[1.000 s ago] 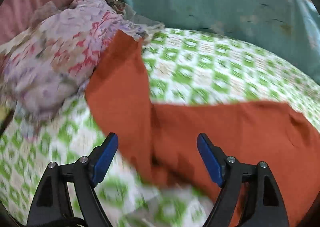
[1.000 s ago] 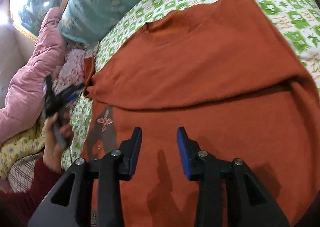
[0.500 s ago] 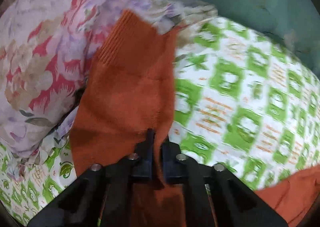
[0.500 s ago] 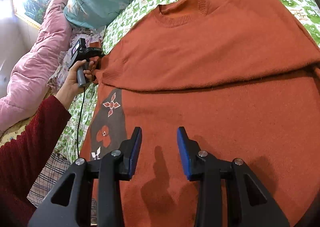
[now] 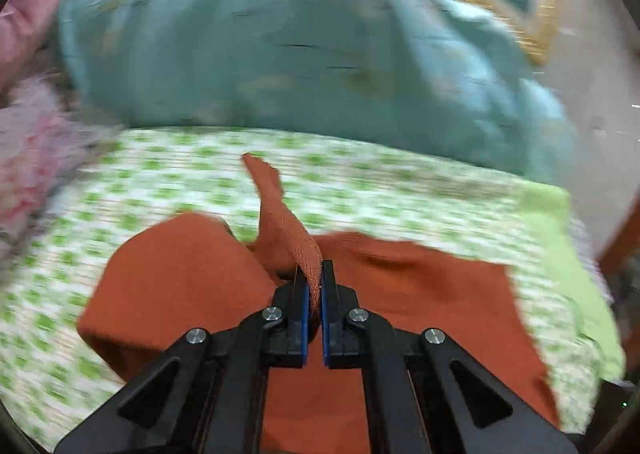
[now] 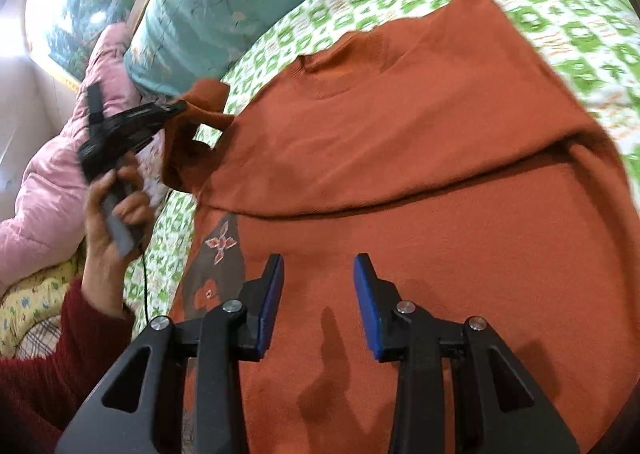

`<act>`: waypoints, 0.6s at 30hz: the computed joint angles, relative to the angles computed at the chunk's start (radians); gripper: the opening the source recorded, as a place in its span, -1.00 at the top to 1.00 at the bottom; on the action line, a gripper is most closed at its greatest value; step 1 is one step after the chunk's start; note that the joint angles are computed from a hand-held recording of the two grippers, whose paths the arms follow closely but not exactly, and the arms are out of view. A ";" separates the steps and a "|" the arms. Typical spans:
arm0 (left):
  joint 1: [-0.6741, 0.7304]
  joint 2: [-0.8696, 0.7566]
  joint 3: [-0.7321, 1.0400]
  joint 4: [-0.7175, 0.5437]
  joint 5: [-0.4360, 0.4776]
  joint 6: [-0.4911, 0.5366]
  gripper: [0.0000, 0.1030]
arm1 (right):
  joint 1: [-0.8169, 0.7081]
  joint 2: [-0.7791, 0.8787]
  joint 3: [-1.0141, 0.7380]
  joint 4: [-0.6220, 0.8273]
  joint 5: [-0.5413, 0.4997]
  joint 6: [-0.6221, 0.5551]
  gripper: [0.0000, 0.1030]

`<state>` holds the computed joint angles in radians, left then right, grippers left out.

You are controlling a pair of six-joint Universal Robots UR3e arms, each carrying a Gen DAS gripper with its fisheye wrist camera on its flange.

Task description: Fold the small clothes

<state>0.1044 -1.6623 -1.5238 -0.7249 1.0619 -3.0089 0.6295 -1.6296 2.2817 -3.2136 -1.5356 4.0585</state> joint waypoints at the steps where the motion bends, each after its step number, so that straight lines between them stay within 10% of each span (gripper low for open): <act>1: -0.038 0.011 -0.023 0.010 -0.003 -0.004 0.96 | -0.001 -0.015 0.013 0.007 -0.012 0.010 0.27; 10: -0.356 -0.141 -0.096 0.147 0.184 -0.005 0.89 | -0.054 -0.257 0.183 0.101 -0.124 0.085 0.27; 18: -0.298 0.052 -0.378 0.165 0.186 0.090 -0.07 | -0.158 -0.297 0.153 0.170 -0.054 0.025 0.20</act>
